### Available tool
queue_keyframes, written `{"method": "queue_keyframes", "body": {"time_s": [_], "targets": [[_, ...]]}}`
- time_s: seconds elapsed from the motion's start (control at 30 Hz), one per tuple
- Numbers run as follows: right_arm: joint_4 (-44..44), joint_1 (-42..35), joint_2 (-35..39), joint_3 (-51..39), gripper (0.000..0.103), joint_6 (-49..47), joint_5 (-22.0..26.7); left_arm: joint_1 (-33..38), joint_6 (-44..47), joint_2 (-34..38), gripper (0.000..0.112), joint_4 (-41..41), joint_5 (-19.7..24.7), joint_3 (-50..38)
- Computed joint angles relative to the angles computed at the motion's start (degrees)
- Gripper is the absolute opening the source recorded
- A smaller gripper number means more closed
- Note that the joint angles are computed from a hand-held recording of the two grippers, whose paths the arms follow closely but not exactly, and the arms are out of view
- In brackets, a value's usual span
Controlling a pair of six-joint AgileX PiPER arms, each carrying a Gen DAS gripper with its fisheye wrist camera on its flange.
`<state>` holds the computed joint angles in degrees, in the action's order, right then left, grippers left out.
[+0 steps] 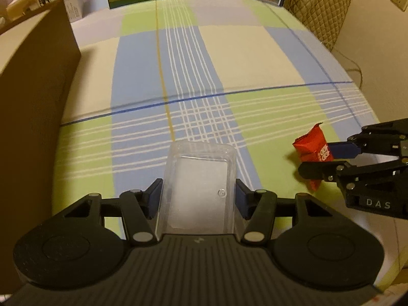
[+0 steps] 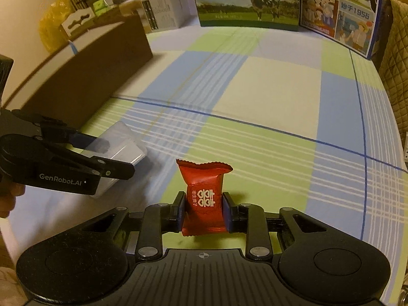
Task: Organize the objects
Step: 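Carry the clear case and red candy over the brown box with both tools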
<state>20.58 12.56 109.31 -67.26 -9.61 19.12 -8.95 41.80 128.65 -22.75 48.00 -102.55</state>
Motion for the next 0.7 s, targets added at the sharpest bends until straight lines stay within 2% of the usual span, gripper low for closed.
{"method": "queue_keyframes", "body": {"time_s": [0.37, 0.7], "targets": [[1.0, 4.5, -6.2, 0.8, 0.026, 2.5, 0.7, 3.1, 3.5, -10.2, 0.053, -4.0, -1.6, 8.7], [-3.9, 11.0, -7.0, -3.1, 0.026, 9.5, 1.5, 9.3, 9.2, -17.9, 0.053, -9.6, -1.0, 14.8]]}}
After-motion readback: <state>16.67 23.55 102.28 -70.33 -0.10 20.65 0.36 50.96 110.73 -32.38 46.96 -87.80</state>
